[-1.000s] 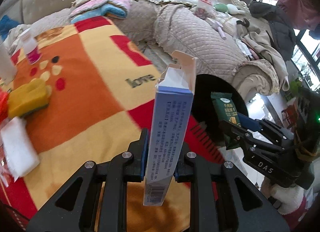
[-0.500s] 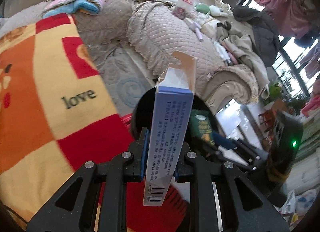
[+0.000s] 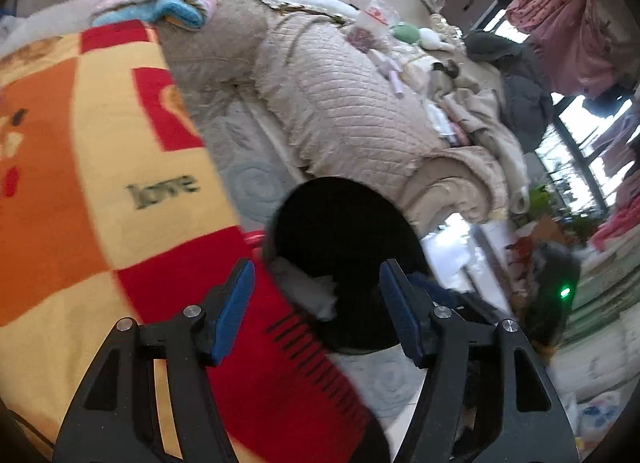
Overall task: Collect trash
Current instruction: 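Carry the packet and box to the black bin and release both, then bring both empty tools back over the blanket clutter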
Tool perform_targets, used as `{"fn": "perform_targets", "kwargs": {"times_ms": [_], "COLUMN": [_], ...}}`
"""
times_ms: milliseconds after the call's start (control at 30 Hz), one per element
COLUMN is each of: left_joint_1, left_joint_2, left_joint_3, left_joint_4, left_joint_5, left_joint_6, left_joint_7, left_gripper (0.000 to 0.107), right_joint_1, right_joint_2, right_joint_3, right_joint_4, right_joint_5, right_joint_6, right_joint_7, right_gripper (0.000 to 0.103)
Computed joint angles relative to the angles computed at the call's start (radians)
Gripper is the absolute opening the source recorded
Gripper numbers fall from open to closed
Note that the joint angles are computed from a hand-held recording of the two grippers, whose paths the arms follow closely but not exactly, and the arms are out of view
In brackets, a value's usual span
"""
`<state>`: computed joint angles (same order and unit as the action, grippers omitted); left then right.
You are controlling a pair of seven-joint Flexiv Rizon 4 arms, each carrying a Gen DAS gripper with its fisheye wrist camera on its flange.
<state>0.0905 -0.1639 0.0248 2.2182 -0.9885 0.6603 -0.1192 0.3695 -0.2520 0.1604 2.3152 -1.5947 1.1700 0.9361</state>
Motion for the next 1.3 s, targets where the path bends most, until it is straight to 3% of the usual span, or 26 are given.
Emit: {"fn": "perform_targets", "kwargs": {"times_ms": [100,400,867,1300], "left_joint_1": [-0.008,0.022,0.157,0.335], "left_joint_2": [0.011,0.008,-0.041,-0.170], "left_joint_3": [0.005,0.020,0.065,0.076], "left_joint_4": [0.034,0.069,0.012,-0.142], "left_joint_5": [-0.035,-0.133,-0.148,-0.114], "left_joint_6": [0.105,0.259,0.282,0.291], "left_joint_7": [0.052,0.181,0.204,0.129], "left_gripper": [0.064,0.064,0.064,0.064], "right_joint_1": [0.013,0.083,0.200,0.343], "right_joint_2": [-0.015,-0.067,-0.203,-0.379], "right_joint_3": [0.005,0.003,-0.035,-0.087], "right_joint_4": [-0.017,-0.102,-0.291,-0.529], "right_joint_5": [0.011,0.072,0.151,0.407], "right_joint_6": [-0.003,-0.009,0.053,0.127], "right_joint_7": [-0.014,-0.109,-0.279,-0.616], "right_gripper": [0.055,0.060,0.066,0.069]}}
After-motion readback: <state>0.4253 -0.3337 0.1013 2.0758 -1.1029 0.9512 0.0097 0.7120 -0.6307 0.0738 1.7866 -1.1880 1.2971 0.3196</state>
